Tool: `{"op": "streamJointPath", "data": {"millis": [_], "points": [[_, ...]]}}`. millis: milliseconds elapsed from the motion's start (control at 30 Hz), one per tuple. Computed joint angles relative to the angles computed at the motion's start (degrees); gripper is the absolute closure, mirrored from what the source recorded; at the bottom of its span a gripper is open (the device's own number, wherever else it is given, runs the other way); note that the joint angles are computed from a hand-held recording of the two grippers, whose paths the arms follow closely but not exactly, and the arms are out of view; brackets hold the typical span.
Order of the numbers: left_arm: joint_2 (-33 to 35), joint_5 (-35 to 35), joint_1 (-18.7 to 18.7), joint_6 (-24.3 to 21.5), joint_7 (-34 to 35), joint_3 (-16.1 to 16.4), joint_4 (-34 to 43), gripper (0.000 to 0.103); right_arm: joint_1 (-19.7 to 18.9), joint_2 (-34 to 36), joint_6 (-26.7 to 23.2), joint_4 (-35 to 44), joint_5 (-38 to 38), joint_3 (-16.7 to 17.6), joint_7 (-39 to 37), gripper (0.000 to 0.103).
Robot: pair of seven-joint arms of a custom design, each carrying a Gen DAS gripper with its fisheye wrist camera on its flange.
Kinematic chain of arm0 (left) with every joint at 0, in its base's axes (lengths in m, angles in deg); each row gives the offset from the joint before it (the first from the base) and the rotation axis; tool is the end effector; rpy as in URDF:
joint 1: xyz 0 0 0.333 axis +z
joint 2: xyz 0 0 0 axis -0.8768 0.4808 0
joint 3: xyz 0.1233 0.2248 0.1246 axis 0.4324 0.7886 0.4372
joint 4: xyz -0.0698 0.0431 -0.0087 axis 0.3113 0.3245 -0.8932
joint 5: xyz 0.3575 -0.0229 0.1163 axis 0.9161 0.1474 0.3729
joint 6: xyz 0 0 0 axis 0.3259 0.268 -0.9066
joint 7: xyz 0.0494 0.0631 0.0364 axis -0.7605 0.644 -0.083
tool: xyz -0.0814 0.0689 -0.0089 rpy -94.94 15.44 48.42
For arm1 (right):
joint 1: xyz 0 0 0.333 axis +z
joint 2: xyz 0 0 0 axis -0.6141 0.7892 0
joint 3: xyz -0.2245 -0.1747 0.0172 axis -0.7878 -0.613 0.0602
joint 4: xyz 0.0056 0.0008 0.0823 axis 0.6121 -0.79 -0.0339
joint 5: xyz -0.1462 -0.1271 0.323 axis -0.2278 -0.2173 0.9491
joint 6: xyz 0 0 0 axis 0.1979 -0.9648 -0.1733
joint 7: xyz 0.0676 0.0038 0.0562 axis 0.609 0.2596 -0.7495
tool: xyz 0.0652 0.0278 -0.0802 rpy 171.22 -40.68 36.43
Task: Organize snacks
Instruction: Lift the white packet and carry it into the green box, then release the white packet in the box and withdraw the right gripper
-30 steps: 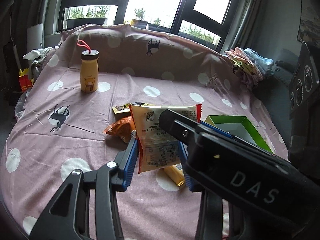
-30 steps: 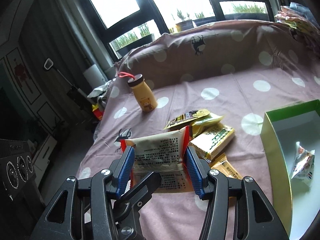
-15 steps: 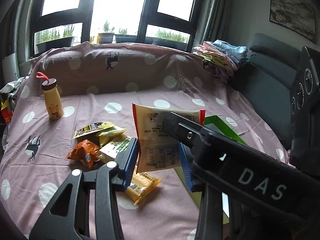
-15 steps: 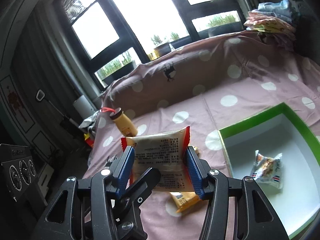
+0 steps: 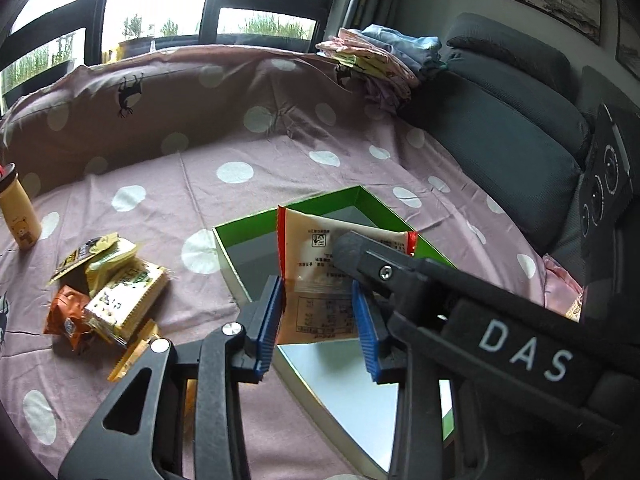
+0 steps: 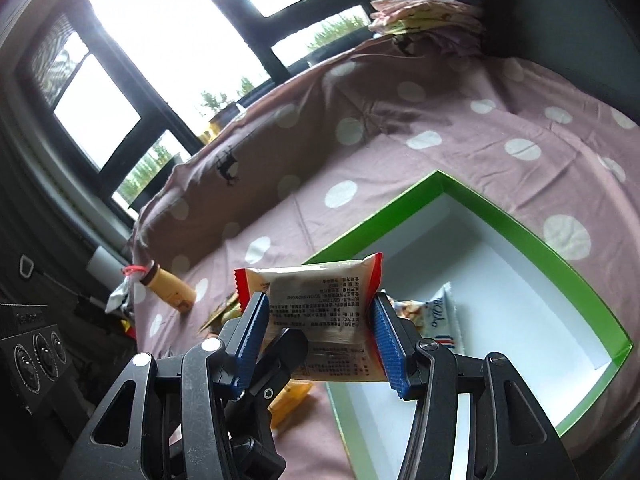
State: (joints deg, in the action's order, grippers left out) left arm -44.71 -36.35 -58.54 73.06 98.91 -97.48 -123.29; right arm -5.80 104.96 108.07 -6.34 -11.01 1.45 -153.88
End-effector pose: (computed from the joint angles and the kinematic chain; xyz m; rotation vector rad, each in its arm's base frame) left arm 0.6602 -0.1296 0.5890 -1.0699 2.5325 -1.2879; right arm 0.5812 0.3455 0.6186 -0.9114 2.0836 -0.5079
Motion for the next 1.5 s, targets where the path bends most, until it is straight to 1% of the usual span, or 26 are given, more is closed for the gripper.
{"op": "streamJointPath", "data": {"millis": [167,233,367,433,567,700,800,900,967,1100,1167,1233,1300,1367,1433,1467,1500], "points": [[2.7,2.8,-1.1,-4.5,-1.9,-0.4,3.3,0.07,-1.2,-2.6,-2.6,-3.9,2.5,0.5,1.7,0.048],[4.2,4.0,-1.5,-7.1,-3.0,-0.6,5.3,0.071,-1.6,-3.3,-4.6,-4.6,3.2,0.9,2.3,0.048],[7.5,6.2,-2.1,-11.5,-5.2,-1.0,9.8,0.072,-2.3,-3.6,-8.3,-4.7,4.9,1.6,2.9,0.048],[8.6,7.2,-2.5,-12.9,-6.1,-1.3,11.2,0.073,-2.7,-3.3,-10.2,-4.1,6.2,2.0,2.5,0.048],[10.9,9.1,-3.1,-15.9,-7.9,-1.6,14.6,0.074,-3.2,-3.2,-12.4,-4.0,8.2,2.2,1.7,0.048],[15.0,12.0,-4.1,-20.8,-11.2,-1.5,21.1,0.074,-3.6,-2.8,-14.2,-3.4,9.8,2.4,1.0,0.048],[16.0,12.8,-4.1,-22.1,-11.5,-1.9,22.5,0.074,-3.9,-2.5,-15.1,-3.1,11.1,2.4,0.6,0.048],[18.4,14.0,-4.6,-24.7,-13.2,-2.0,26.1,0.074,-3.8,-1.9,-16.8,-2.0,11.8,2.4,0.2,0.047],[18.0,14.7,-4.7,-23.9,-12.9,-2.0,25.6,0.074,-3.6,-1.1,-18.0,-0.8,12.0,2.4,-0.7,0.048],[21.1,17.4,-6.0,-26.7,-14.5,-1.6,30.9,0.074,-3.5,0.0,-18.8,0.7,13.0,2.2,-1.9,0.046],[21.3,18.2,-6.3,-26.8,-14.6,-1.6,31.3,0.073,-3.6,-0.2,-18.2,0.2,13.5,2.0,-1.8,0.046],[20.6,19.1,-6.7,-25.7,-15.0,-1.3,30.1,0.073,-3.7,-0.5,-18.0,-0.3,13.8,1.9,-1.5,0.046],[19.2,19.7,-6.8,-23.8,-15.1,-1.0,27.7,0.071,-3.7,-0.9,-18.0,-1.0,13.8,1.8,-0.9,0.043],[18.4,19.6,-6.5,-22.9,-15.3,-1.1,26.4,0.071,-3.9,-1.6,-17.1,-2.3,13.7,1.8,-0.1,0.043],[19.1,18.6,-5.6,-24.1,-16.4,-1.4,27.9,0.071,-3.9,-2.0,-16.8,-2.8,13.2,1.9,0.1,0.043],[19.3,17.7,-4.9,-24.5,-16.9,-1.6,28.4,0.069,-3.8,-1.9,-16.5,-2.6,12.6,2.0,0.1,0.043],[19.6,16.7,-4.0,-24.9,-17.2,-1.9,29.1,0.066,-3.6,-2.0,-15.8,-2.7,11.8,2.0,0.3,0.043]]}}
